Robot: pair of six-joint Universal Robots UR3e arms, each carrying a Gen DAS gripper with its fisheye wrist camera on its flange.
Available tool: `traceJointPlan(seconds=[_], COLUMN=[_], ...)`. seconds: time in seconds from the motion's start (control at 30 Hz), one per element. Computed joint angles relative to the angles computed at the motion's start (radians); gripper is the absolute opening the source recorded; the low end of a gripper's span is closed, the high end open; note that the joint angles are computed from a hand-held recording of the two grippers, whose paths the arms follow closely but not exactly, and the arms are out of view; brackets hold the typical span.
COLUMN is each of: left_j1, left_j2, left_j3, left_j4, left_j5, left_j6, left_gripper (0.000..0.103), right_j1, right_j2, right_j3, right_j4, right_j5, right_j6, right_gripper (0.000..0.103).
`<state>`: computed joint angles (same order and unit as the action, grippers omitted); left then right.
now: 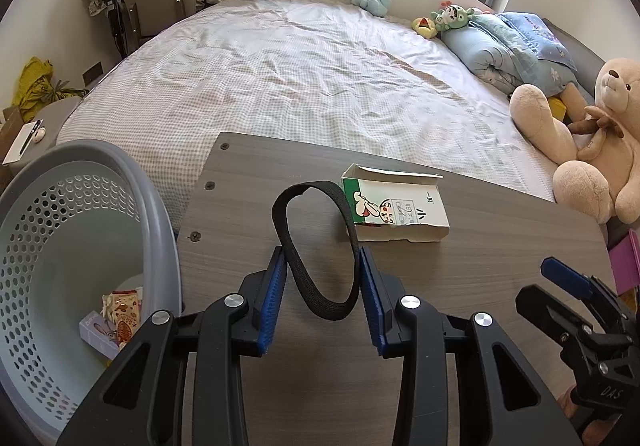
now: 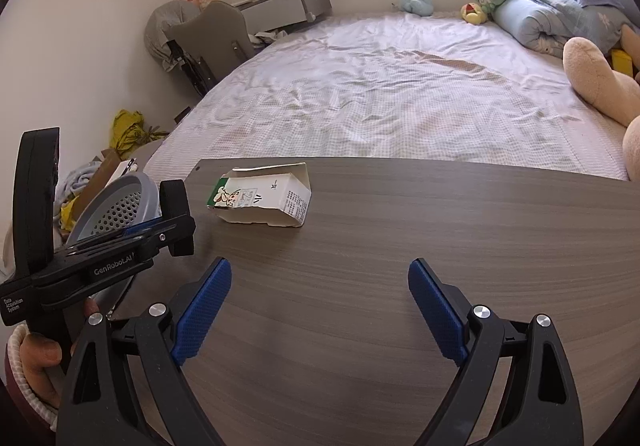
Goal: Collect trash
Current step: 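Grasp the small white-and-green box with the right gripper while the left holds the band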
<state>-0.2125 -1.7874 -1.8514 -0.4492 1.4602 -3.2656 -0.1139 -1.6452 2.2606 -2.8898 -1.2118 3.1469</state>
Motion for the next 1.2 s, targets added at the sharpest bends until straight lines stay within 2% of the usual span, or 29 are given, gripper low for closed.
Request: traceJointPlan(seconds=[0.33,0.53,0.8,1.03,1.2], left_j1=[0.033,0.051,0.057,0.060,0.065], left_j2=[0.134,0.152,0.144,0.131,0.131], left_j3=[-0.121,-0.114,-0.098,-0.090,-0.093], left_j4=[0.026,0.016,0.010,0.006,0.011], left_j5=[0.049,0.051,0.057,0.063,0.063], left_j6=[0.012,0.012,0.007,0.004,0.003], left_gripper=[0.035,0.035,0.035,0.035,0.035], right_j1=[0.072,0.088,0.131,0.147,0.168], right_j2=[0.230,0.343,0.428,0.492,0.531], right_j3=[-0.268,-0.397,-0.512,-0.610,-0.678], right_j4=[0.065,0.135,0.192,0.259,0.304], right_j5=[-0.023,-0.008,-0.046,-0.034,-0.037], right_j6=[-0.191,-0.298,-0.449,-0.589,-0.636], right_gripper=[0.088,0.088,0.092,0.094,0.094])
